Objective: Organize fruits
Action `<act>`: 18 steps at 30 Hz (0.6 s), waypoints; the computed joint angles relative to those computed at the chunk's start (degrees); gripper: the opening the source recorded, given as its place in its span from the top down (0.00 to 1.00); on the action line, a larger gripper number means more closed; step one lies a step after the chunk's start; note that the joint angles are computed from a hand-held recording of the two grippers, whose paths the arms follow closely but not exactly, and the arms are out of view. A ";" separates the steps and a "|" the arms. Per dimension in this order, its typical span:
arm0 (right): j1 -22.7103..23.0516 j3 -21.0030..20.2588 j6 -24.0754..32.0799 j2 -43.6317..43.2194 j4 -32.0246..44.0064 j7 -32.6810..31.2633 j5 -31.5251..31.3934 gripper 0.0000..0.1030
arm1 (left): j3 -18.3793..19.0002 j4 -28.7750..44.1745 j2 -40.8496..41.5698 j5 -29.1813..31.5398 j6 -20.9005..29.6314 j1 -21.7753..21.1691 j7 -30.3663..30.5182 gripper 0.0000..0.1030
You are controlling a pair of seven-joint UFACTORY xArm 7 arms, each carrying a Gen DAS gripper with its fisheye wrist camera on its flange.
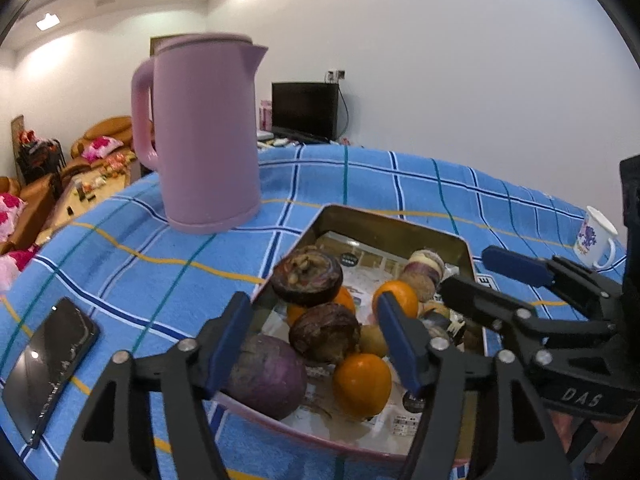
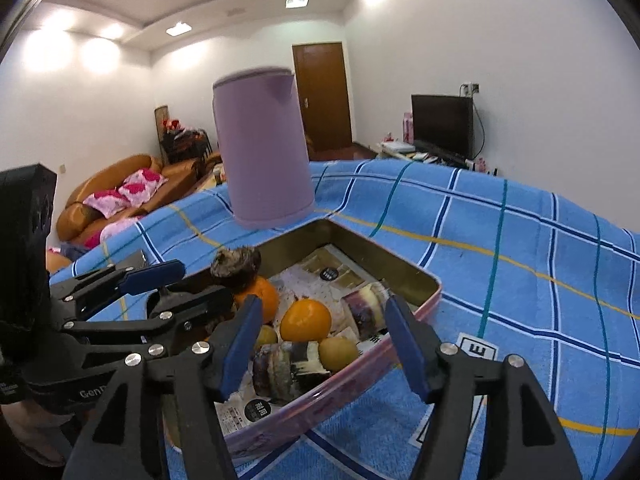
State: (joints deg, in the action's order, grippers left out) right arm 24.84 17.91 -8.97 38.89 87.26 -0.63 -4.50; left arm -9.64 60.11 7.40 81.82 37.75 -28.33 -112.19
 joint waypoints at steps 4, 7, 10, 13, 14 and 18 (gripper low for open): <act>2.66 -3.80 -3.90 -1.51 -2.35 1.71 1.49 0.31 | -0.41 0.06 -0.18 1.40 2.49 -0.85 -0.54 0.28; 3.47 -5.29 -7.39 -2.63 -4.63 3.12 2.18 0.30 | -1.06 -0.21 -0.62 2.74 5.58 -1.74 -1.37 0.22; 7.07 -9.74 -8.92 -3.56 -5.76 3.70 4.63 0.29 | -1.55 -0.29 -0.81 3.73 7.73 -2.33 -1.57 0.22; 11.42 -14.52 -9.62 -4.12 -6.31 3.01 7.93 0.29 | -1.87 -0.86 -1.37 4.67 9.14 -2.63 -2.70 0.17; 12.57 -15.70 -9.94 -4.27 -6.56 2.59 8.94 0.29 | -1.96 -1.07 -1.55 4.99 9.33 -2.62 -3.19 0.15; 15.59 -18.69 -10.19 -4.43 -6.82 0.72 12.26 0.29 | -2.39 -1.68 -2.08 6.06 10.30 -2.62 -4.62 0.07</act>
State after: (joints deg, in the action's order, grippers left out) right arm 40.44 -0.78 -19.15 34.46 80.44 0.09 7.76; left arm -12.03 58.44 5.32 87.87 48.04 -30.95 -116.82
